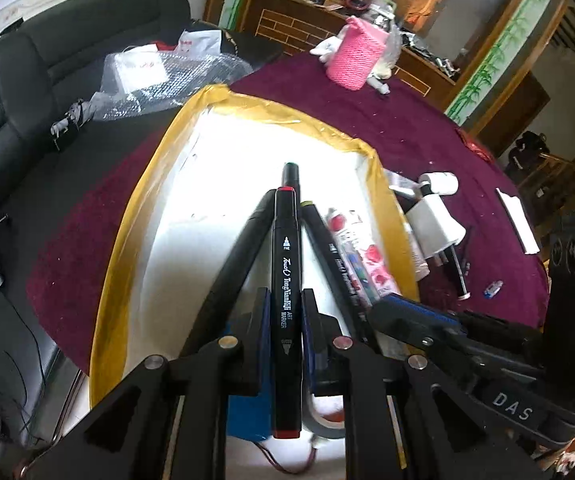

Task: Organize objects
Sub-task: 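Carry the clear pen and red-capped marker over the tray and open both grippers, then move both grippers back over the table toward the remaining pens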

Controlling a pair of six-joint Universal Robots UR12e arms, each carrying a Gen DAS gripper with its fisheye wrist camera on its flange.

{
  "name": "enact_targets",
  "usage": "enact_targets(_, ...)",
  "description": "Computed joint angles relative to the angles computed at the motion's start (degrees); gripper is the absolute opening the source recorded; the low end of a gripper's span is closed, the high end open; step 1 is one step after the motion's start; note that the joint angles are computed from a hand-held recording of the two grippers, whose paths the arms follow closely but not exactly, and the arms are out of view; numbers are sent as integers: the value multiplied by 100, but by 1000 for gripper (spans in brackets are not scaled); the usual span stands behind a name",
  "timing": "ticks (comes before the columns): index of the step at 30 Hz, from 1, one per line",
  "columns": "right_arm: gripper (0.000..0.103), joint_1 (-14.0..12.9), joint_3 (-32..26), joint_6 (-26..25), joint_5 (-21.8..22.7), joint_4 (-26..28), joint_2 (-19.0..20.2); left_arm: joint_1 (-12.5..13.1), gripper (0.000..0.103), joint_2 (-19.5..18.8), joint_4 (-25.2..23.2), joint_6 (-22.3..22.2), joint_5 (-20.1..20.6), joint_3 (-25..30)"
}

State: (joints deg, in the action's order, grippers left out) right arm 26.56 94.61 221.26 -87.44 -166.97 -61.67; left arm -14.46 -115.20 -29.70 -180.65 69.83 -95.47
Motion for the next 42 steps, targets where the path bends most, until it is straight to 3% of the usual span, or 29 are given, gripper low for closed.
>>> enact_targets(12,9,56,-525,-396,-167,730,295,-14,13,-49,-20,23,244,25)
enact_targets(25,10,41,-546,-409,-98,743,329,-50,14,-45,181,73,330,-35)
enact_targets(29,10,38,-546,-418,-49,687,347,2,16,-19,279,116,28,-124)
enact_targets(32,11,2,-442,-473,181,387,332,62,27,26,483,-31,-153,-230)
enact_targets(34,16,-30,-370,-509,348,281,300,36,48,71,667,-235,43,-292)
enact_targets(36,22,-56,-230,-525,437,-3,238,32,59,121,886,-398,89,-367)
enact_targets(39,51,-134,88,-522,753,-595,93,26,67,229,1132,-490,-191,-468)
enact_targets(42,59,-163,534,-645,743,-1093,-177,-119,73,329,1498,-351,-296,-571)
